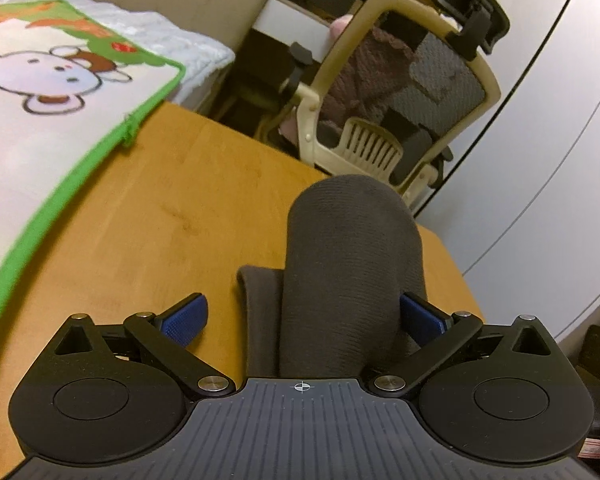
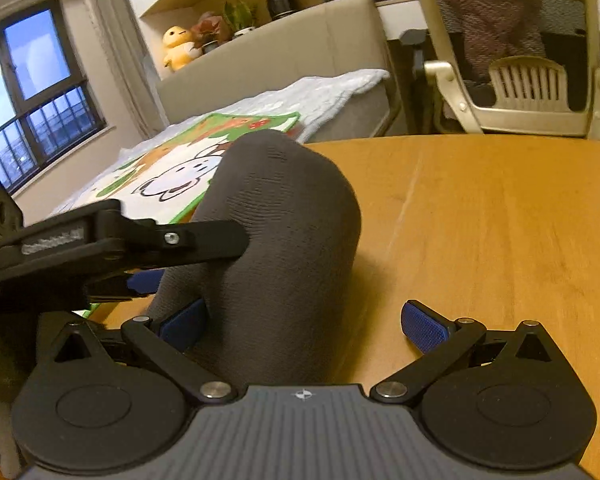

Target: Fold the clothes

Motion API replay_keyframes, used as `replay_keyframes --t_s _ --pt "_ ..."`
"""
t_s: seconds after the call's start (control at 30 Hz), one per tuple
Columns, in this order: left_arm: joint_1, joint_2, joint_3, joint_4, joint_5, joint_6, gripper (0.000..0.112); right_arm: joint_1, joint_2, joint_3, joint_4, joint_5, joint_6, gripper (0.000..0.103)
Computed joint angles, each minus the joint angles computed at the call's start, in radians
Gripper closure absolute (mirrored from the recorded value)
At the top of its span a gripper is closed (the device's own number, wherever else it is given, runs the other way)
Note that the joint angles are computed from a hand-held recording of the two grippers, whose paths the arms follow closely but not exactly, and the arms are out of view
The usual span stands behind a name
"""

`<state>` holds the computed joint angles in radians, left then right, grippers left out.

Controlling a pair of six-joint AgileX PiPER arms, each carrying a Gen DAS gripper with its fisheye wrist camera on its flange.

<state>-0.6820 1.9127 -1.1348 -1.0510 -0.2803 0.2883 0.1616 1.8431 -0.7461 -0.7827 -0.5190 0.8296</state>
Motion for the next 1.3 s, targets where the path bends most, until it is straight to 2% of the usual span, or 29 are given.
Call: replay_keyframes --t_s 0.13,0.27,0.37,0.5,0.57,0.63,0.73,0.93,1.1,1.2,1.3 --pt "-0.023 -0.021 0.028 -0.078 -0.062 0.064 0.009 0.005 -0.010 0.019 0.047 -0.006 -0.080 0.000" --pt "-0.019 -0.007 0.041 0.015 -0.058 -0.062 0.009 -0.009 -0.025 0.037 0.029 -0.002 -0.094 0.000" --pt "-0.041 -0.006 0.043 -0.047 -0.091 0.005 0.009 -0.039 -0.055 0.066 -0.011 -0.009 -0.106 0.000" --pt "-0.059 -0.002 0.049 -0.062 -0.119 -0.002 0.009 -0.154 -0.121 0.090 -0.189 -0.085 0.037 0.000" --pt "-0.066 0.001 0.043 -0.091 -0.126 0.020 0.009 -0.194 -0.144 0.070 -0.231 -0.105 0.116 0.000" --pt "-0.073 0.002 0.036 -0.134 -0.132 0.067 0.009 -0.197 -0.138 0.019 -0.218 -0.070 0.148 0.000" --pt "-0.071 -0.005 0.043 -0.134 -0.129 0.069 0.009 -0.147 -0.080 -0.104 -0.150 0.054 0.096 0.000" --pt "-0.054 -0.007 0.064 -0.078 -0.132 -0.006 0.009 -0.060 0.097 -0.342 -0.340 0.201 0.285 0.000" --pt "-0.043 0.003 0.079 0.041 -0.137 -0.124 0.009 -0.018 0.102 -0.334 -0.118 0.253 0.042 0.000" --pt "-0.037 -0.002 0.085 0.077 -0.127 -0.159 0.009 -0.030 0.083 -0.310 -0.117 0.248 0.040 0.000" --pt "-0.030 -0.040 0.121 0.128 -0.116 -0.240 0.009 -0.062 0.034 -0.258 -0.218 0.209 0.170 0.000"
